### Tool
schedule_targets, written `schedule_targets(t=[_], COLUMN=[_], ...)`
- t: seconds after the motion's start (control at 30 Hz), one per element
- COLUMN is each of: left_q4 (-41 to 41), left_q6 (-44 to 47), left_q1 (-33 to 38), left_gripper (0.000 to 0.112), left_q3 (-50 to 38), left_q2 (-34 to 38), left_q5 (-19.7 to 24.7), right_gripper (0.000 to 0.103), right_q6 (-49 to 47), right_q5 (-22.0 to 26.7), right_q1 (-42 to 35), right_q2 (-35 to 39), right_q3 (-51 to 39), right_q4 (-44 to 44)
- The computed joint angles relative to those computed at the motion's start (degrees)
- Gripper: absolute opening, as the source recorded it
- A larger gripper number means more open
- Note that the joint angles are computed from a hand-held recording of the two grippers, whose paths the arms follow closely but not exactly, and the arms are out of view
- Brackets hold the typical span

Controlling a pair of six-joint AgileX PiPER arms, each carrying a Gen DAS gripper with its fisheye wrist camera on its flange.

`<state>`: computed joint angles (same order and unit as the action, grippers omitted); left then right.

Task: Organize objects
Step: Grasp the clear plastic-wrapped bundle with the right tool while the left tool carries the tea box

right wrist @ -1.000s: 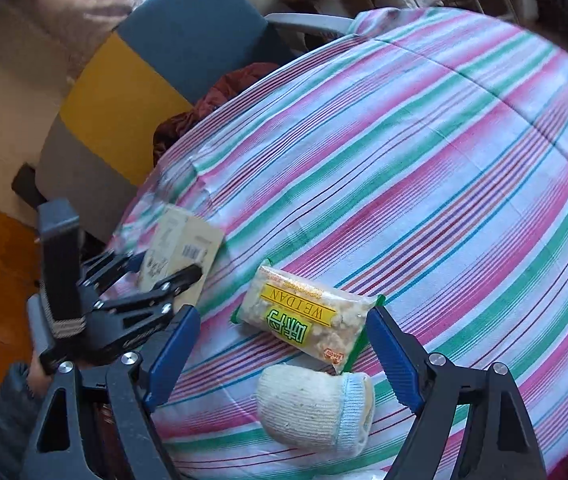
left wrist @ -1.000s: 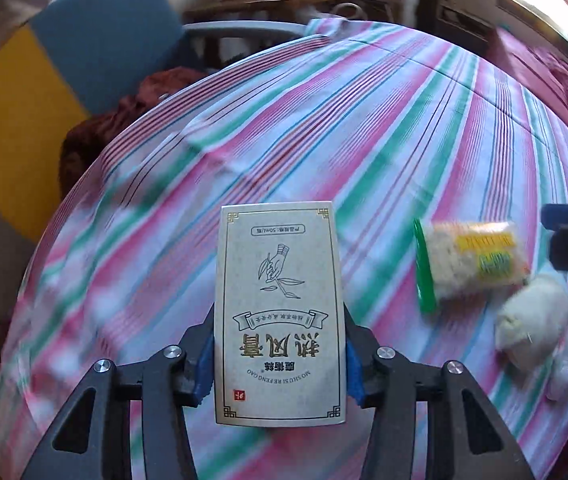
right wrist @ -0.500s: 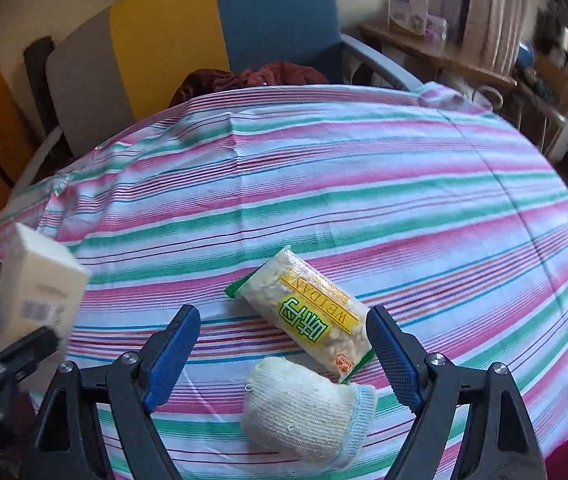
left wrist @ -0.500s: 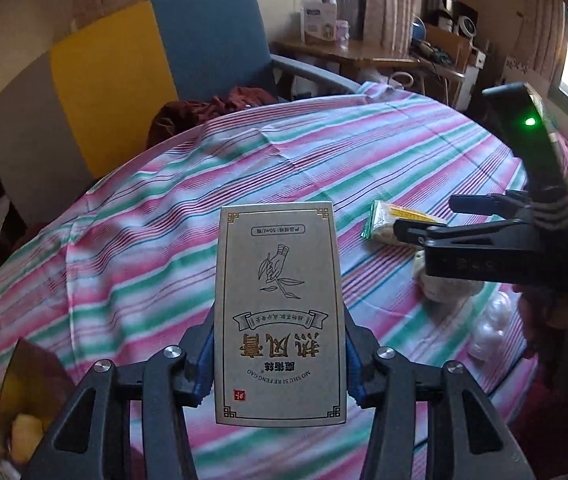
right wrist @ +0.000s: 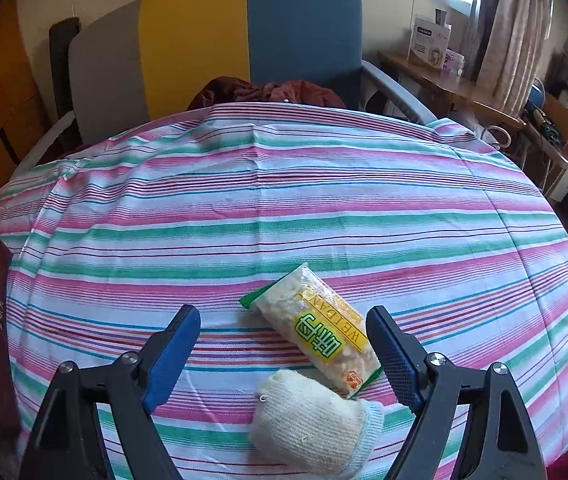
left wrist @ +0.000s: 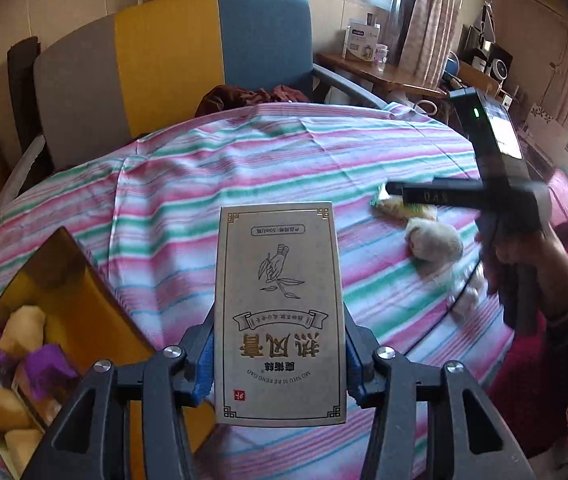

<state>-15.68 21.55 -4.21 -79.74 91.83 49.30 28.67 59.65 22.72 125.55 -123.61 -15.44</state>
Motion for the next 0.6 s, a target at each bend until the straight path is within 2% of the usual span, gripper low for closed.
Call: schedule_targets(t=[0.07, 0.17, 0.37, 0.43, 0.6], left_q4=[-1.33, -2.77, -5.63, -7.36, -10.56], left_q6=[1.88, 4.19, 7.85, 9.63, 12.73], left_q1=[-0.01, -0.44, -0.82, -0.36, 1.97], left_gripper=[0.051, 0.051, 0.051, 0.051, 0.051], left_q3=[4.01, 9.62, 15.38, 16.42, 17.82], left_q2=[-2.24, -4.49, -6.68, -7.44, -9.07], left_q5=[-0.83, -2.26, -3.07, -2.74, -2.05], right_gripper=[0.086, 0.086, 0.081, 0.081, 0.081], right_q6=[0.96, 6.25, 9.97, 8.2, 4.83], right_q5=[-1.63, -6.58, -14.02, -13.04, -6.38], right_q1=[-1.91, -6.11, -13.96, -14.4, -11.09], right_q2=[-1.12, -5.24, -10.57, -10.18, -6.44], right_q3=[1.31, 7.74, 18.21, 17.73, 11.42], right_q4=[2.42, 6.28, 18.56, 21.0, 19.2])
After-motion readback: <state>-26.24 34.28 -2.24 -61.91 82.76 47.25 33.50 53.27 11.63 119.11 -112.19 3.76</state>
